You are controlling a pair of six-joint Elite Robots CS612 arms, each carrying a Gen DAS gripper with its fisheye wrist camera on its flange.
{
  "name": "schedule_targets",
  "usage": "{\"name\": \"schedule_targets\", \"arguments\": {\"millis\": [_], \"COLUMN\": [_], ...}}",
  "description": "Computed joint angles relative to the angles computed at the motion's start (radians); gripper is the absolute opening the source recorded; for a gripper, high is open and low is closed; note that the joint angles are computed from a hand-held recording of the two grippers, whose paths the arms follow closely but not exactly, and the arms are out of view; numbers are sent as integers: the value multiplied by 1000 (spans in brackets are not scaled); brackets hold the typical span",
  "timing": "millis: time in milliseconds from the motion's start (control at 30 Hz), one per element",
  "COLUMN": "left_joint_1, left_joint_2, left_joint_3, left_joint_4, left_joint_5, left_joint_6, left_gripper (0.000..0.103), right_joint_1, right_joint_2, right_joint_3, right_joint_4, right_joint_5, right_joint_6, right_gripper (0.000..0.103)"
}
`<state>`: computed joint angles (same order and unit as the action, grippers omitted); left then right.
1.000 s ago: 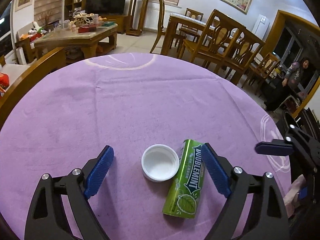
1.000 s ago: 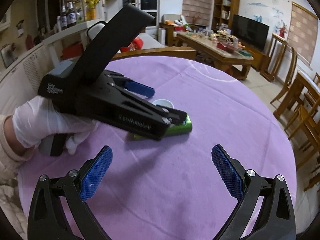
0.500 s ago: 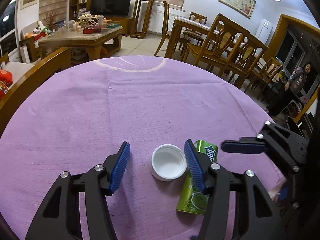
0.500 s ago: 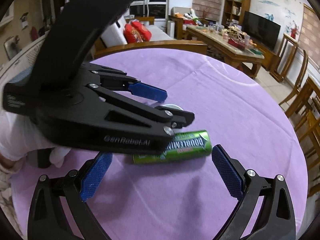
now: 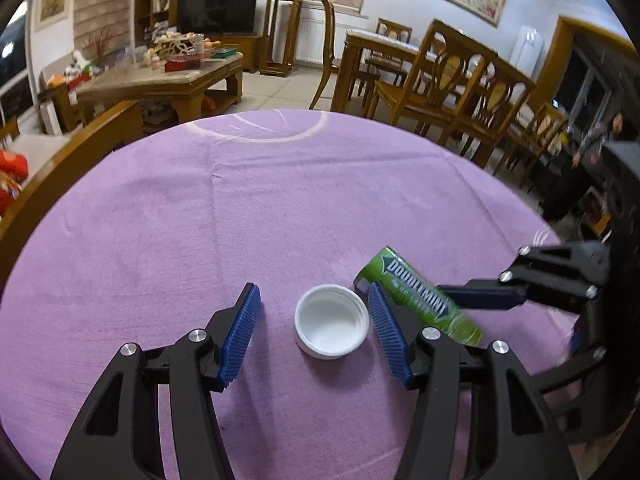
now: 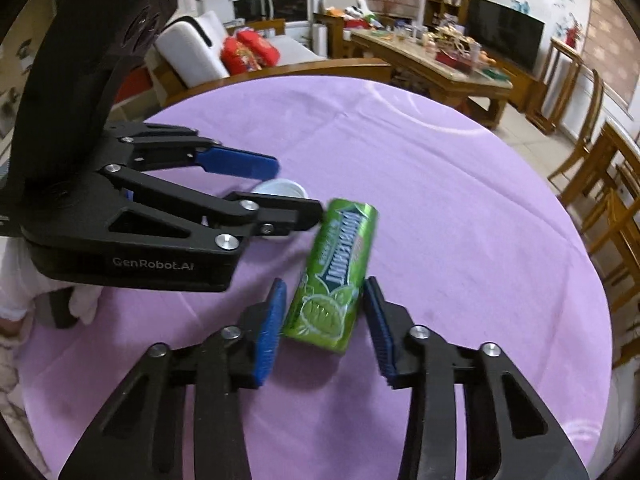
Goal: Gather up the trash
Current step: 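Grasp the white bottle cap with the left tool while the right tool grasps the green gum pack, then carry the bottle cap and gum pack over the black bin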
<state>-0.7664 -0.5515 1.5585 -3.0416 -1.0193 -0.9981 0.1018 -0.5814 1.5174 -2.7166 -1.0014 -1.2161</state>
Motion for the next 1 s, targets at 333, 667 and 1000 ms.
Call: {"name": "schedule_targets", "arguments": {"millis": [333, 667, 1000], "left_joint_1": [-13, -19, -74], "left_joint_2": [-4, -2, 59], "left_joint_3": [-32, 3, -116], "left_joint_4": [159, -8, -317], "left_joint_5": [50, 49, 83], "left_joint_6": [36, 74, 309], "left_gripper": [37, 34, 35], "right_joint_1": [-6, -84, -252], "right_joint_2": [7, -23, -62], "right_joint_3": [-19, -22, 41], "right_joint_4": [1, 183, 180], "right_joint_5": [8, 191, 543], "right_joint_6": [41, 65, 133], "right_gripper": [34, 31, 31]}}
